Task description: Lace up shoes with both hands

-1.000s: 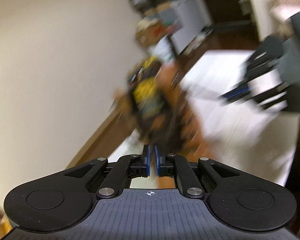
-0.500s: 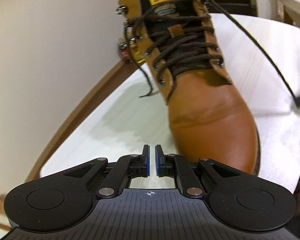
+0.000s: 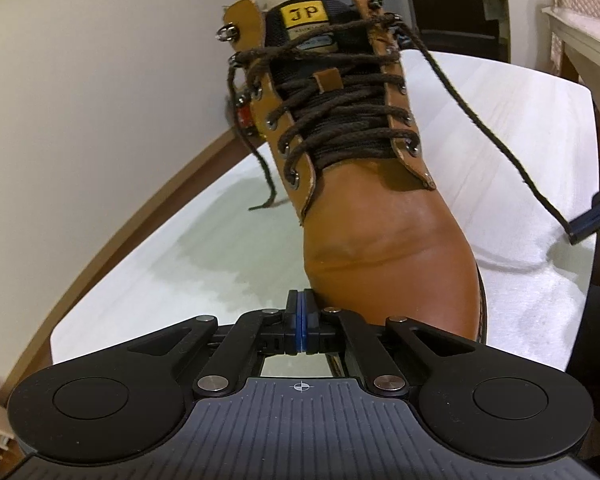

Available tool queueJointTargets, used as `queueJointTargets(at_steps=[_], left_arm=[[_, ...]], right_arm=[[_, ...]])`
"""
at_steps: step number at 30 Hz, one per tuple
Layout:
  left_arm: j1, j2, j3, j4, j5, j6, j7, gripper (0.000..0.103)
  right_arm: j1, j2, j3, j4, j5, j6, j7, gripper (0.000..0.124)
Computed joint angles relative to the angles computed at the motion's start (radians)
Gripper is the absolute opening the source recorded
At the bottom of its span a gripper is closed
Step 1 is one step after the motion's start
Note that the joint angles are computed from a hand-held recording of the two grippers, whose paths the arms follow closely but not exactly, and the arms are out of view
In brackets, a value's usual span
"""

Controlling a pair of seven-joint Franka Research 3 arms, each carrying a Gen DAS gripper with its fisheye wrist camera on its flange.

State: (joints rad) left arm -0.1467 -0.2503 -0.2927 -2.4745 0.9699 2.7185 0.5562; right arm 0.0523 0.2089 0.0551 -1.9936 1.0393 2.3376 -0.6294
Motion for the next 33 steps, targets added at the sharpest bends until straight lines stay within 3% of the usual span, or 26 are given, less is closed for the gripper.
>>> queueJointTargets(at_steps=[14, 24, 25, 28, 30, 33], left_arm=[[-0.082, 0.115, -0.016, 0.142, -0.027, -0.065, 0.021, 0.0], [-0.13, 0.17, 0.006, 0.214, -0.017, -0.05, 0.032, 0.002], [-0.127, 0.154, 0.009, 0.206, -0.005, -0.041, 0.016, 0.01], [-0.098, 0.101, -0.002, 0.194, 0.108, -0.051, -0.115, 0.01], [-0.068, 0.071, -0.008, 0.193, 0.211, -0.061, -0.238, 0.01], [-0.033, 0.052, 0.004, 0.195, 0.294, -0.032, -0.316, 0.012]], right_arm=[[-0.012, 0.007, -0.003, 0.014, 0.036, 0.024, -0.001, 0.002], [-0.024, 0.028, 0.0, 0.036, 0.042, 0.068, 0.017, 0.003], [-0.023, 0.027, 0.002, 0.035, 0.045, 0.08, 0.014, 0.003], [-0.025, 0.026, 0.01, 0.037, 0.093, 0.12, -0.009, 0.011], [-0.032, 0.042, 0.01, 0.073, 0.115, 0.096, 0.032, 0.012], [-0.036, 0.064, 0.019, 0.129, 0.147, 0.073, 0.086, 0.013]])
